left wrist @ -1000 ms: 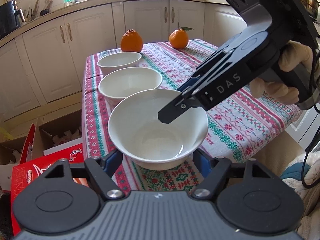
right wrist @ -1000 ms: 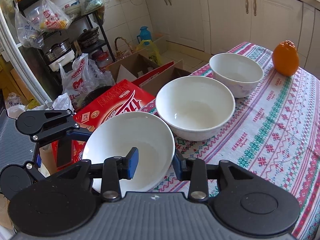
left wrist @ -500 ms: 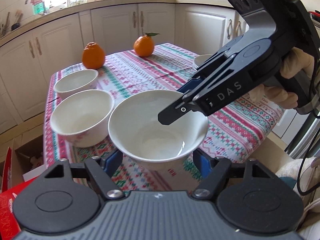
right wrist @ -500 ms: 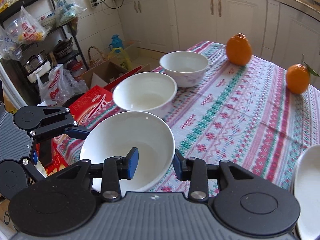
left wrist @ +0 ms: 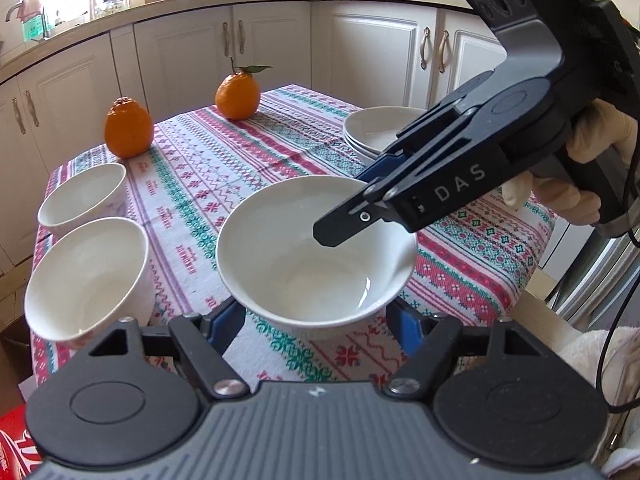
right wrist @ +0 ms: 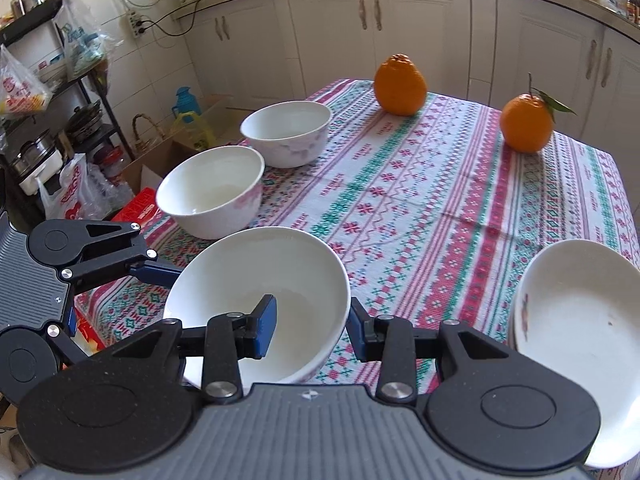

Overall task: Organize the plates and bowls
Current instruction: 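Lift the white bowl with the right tool and carry it beside the plate stack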

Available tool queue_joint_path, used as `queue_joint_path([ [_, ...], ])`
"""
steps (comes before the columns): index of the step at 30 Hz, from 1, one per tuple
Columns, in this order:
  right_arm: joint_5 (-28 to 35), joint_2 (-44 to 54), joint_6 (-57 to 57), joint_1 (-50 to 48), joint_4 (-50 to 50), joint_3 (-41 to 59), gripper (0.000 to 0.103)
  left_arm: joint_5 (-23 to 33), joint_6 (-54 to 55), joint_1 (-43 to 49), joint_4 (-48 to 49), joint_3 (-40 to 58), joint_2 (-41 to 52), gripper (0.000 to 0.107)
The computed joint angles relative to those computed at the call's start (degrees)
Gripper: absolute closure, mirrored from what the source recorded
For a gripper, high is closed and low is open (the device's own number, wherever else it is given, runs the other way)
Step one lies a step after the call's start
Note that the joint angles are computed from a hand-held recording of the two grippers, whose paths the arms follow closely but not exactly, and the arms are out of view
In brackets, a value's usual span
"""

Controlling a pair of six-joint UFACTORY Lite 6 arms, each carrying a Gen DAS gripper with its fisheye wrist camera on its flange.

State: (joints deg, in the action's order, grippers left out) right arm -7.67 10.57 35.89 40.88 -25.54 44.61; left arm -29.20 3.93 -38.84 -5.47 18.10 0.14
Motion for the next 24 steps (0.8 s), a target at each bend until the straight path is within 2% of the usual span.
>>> queue_joint_path([
  [9, -1.0, 0.9, 1.6, -3.4, -2.1, -0.5, 0.059, 0.0, -0.5, 0.1, 2.0, 5.8, 6.5, 0.030],
  [20, -1.4, 2.2, 1.6, -4.4, -1.8, -0.5, 0.057, -0.2, -0.9, 0.5, 3.4, 7.9, 9.1, 0.030],
  [23, -2.7, 2.2, 4.0, -4.6, -4.3, -0.8, 0.044, -1.2, 0.2, 0.2, 2.2, 7.7, 9.2, 0.029],
  [24, -3.2, 2.2, 4.3, -4.6, -4.7, -0.9, 0.037, -1.6, 0.8, 0.0, 1.4, 7.5, 9.2, 0.028],
])
